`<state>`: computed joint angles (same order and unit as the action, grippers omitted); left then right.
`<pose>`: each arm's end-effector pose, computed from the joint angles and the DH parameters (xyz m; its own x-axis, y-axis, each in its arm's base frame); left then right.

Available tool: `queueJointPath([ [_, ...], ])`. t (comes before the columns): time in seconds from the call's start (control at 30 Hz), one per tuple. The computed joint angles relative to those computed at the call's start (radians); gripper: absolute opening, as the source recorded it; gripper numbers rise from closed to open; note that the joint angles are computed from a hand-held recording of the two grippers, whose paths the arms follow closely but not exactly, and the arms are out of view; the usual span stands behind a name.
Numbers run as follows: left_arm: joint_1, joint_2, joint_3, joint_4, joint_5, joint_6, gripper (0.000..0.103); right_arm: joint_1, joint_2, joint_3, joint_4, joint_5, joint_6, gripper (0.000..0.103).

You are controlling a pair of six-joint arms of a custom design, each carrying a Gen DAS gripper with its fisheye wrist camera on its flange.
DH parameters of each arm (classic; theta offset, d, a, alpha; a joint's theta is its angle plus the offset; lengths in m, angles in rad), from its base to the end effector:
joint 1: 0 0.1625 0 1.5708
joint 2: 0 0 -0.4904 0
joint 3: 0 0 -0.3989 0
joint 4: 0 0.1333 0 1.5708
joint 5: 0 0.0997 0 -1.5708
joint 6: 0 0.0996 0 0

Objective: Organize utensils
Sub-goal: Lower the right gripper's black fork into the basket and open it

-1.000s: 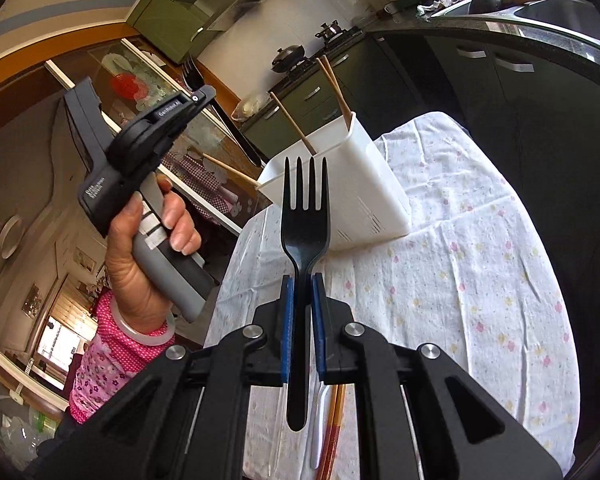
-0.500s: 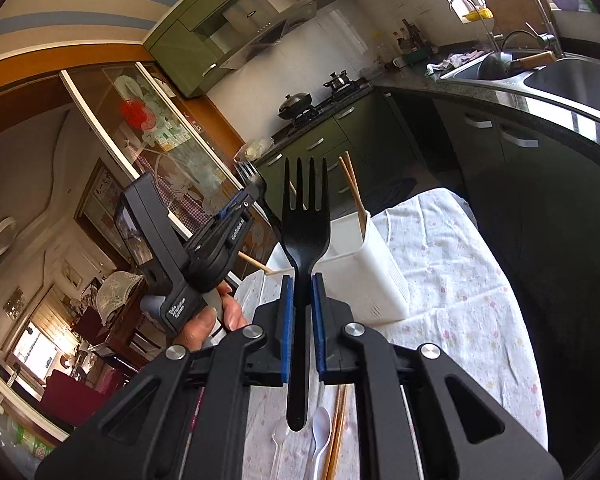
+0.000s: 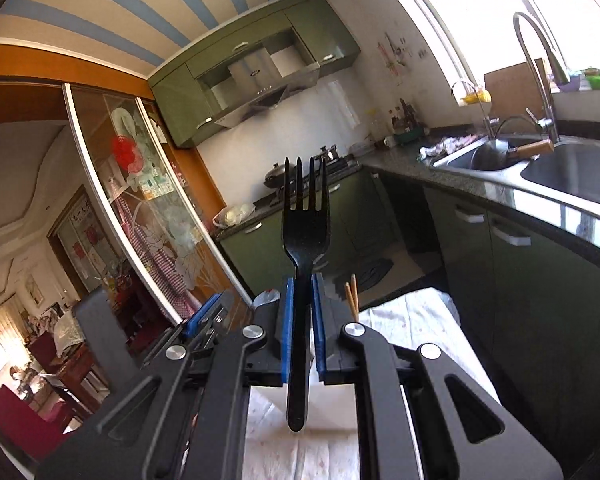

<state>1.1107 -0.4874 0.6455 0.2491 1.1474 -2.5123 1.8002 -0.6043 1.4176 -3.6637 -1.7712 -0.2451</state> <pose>-0.2307 -0.8579 0.2019 -0.6923 0.2629 -0.6720 0.7216 0.2476 -0.6466 0.2924 -0.7530 0.2188 -0.9520 -0.1039 0.2879 -0.3054 0.2622 -0.9154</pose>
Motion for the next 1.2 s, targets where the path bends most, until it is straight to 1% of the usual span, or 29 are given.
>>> queueJointPath([
  [0.07,-0.002,-0.009,0.009,-0.002,0.002,0.001,0.011,0.007,0.049,-0.067,-0.046,-0.011,-0.07,0.01],
  [0.2,-0.004,-0.024,0.018,0.008,0.011,-0.009,0.011,0.009,0.138,-0.201,-0.037,-0.043,-0.195,0.01],
  [0.3,-0.003,-0.05,0.052,-0.007,0.02,-0.013,0.011,-0.003,0.199,-0.279,-0.053,-0.045,-0.291,0.01],
  [0.4,-0.004,-0.085,0.106,-0.037,0.029,-0.022,0.011,-0.02,0.233,-0.323,-0.032,-0.028,-0.32,0.01],
  [0.5,-0.004,-0.112,0.137,-0.047,0.028,-0.043,0.013,-0.033,0.253,-0.347,-0.017,-0.016,-0.32,0.01],
  [0.63,-0.003,-0.136,0.159,-0.021,0.021,-0.071,0.014,-0.047,0.265,-0.342,-0.012,-0.02,-0.338,0.01],
  [0.77,0.003,-0.167,0.204,0.005,0.016,-0.118,0.018,-0.055,0.272,-0.331,-0.016,-0.024,-0.362,0.011],
  [0.8,0.005,-0.173,0.212,0.014,0.015,-0.128,0.019,-0.055,0.273,-0.332,-0.009,-0.028,-0.366,0.013],
  [0.83,0.006,-0.178,0.22,0.021,0.01,-0.135,0.02,-0.056,0.276,-0.331,-0.012,-0.031,-0.37,0.02],
  [0.87,0.007,-0.184,0.231,0.024,0.001,-0.14,0.021,-0.056,0.275,-0.326,-0.013,-0.031,-0.372,0.024],
  [0.9,0.009,-0.191,0.241,0.029,-0.002,-0.146,0.022,-0.057,0.273,-0.317,-0.02,-0.029,-0.375,0.026],
  [0.97,0.01,-0.204,0.265,0.034,-0.015,-0.154,0.023,-0.056,0.27,-0.299,-0.049,-0.028,-0.391,0.033],
  [1.03,0.01,-0.216,0.282,0.05,-0.045,-0.17,0.028,-0.053,0.256,-0.261,-0.085,-0.023,-0.398,0.034],
  [1.1,0.009,-0.222,0.292,0.101,-0.102,-0.211,0.039,-0.052,0.219,-0.183,-0.13,0.0,-0.385,0.036],
  [1.13,0.008,-0.22,0.292,0.139,-0.143,-0.237,0.04,-0.049,0.199,-0.14,-0.158,0.0,-0.383,0.04],
  [1.17,0.007,-0.213,0.286,0.194,-0.183,-0.269,0.04,-0.042,0.18,-0.099,-0.184,-0.017,-0.382,0.044],
  [1.2,0.01,-0.198,0.268,0.268,-0.215,-0.302,0.041,-0.037,0.157,-0.053,-0.194,-0.029,-0.376,0.046],
])
